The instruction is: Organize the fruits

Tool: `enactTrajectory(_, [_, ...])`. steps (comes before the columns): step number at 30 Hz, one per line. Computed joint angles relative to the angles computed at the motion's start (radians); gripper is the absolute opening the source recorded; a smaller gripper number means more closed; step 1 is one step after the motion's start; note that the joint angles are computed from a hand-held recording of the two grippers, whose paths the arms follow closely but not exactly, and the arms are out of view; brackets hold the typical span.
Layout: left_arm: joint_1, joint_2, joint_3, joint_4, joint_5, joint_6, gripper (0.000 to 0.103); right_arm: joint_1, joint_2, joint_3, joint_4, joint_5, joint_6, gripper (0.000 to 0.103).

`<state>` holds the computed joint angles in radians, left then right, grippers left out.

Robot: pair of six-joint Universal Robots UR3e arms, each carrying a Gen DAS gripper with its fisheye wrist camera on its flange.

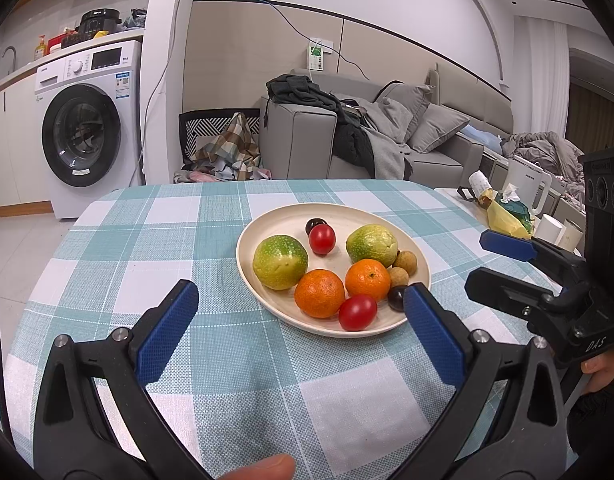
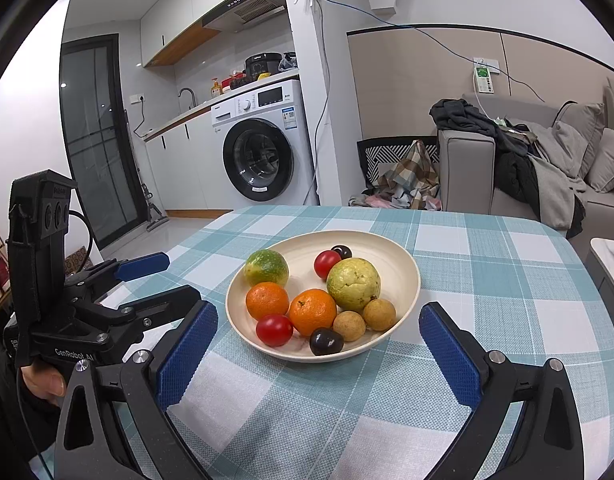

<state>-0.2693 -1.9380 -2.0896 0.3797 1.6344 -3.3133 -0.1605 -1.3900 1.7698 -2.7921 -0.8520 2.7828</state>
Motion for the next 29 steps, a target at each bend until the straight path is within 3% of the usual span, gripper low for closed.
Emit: enactTrajectory(29, [-0.01, -0.008, 0.007, 0.005, 0.009, -0.008, 0.102, 0.001, 0.0, -0.003, 0.004, -0.001, 0.0, 0.103])
